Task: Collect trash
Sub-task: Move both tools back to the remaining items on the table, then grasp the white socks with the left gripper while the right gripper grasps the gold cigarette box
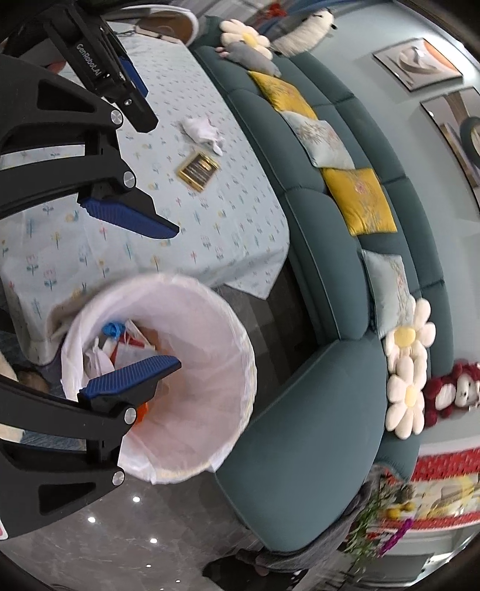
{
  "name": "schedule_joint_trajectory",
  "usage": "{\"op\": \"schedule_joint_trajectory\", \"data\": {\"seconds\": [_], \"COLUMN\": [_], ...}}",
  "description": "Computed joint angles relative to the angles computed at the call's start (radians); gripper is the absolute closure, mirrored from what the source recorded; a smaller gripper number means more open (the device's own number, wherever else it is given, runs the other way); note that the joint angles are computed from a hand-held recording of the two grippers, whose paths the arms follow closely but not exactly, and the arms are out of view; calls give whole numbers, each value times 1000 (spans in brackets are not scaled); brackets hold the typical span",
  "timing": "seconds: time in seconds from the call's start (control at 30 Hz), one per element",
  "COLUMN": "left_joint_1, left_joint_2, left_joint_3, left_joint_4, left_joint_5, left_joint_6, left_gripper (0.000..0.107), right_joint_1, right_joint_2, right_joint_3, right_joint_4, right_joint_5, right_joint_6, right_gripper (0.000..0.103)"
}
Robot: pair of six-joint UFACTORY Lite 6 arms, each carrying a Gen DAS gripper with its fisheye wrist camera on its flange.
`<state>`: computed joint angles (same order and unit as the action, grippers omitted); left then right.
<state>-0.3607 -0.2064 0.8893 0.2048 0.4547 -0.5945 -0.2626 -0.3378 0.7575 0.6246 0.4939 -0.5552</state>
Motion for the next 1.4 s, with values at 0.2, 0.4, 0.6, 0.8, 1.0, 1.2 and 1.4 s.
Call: {"op": "schedule_joint_trajectory", "data": {"seconds": [0.2, 0.4, 0.6, 0.8, 1.0, 1.2, 1.4], "left_joint_1": [172, 358, 516, 594, 598, 597, 580], "left_joint_2": [-66, -34, 119, 382, 650, 936, 1169], "left_joint_3": [-69, -61, 40, 267, 530, 847, 1144], "left_joint_4": [-105, -248, -394, -454, -415, -408, -380], "left_joint_5": [-5, -25, -44, -40, -13, 71, 169], "left_joint_6": [183, 427, 651, 735, 702, 664, 631], "left_gripper": [27, 22, 19, 16, 16, 16, 16], "right_joint_1": [198, 413, 542, 624, 665, 672, 668], "right_joint_2": [25, 149, 359, 647, 937, 1196, 1428], "right_joint_3": [18, 100, 237, 493, 794, 1090, 1407], "right_joint_4": [-196, -464, -573, -635, -641, -621, -614], "right_joint_5": [-67, -131, -167, -162, -119, -45, 55], "right_joint_6": [255, 569, 698, 752, 723, 687, 650], "right_gripper": [38, 34, 32, 32, 32, 32, 32]}}
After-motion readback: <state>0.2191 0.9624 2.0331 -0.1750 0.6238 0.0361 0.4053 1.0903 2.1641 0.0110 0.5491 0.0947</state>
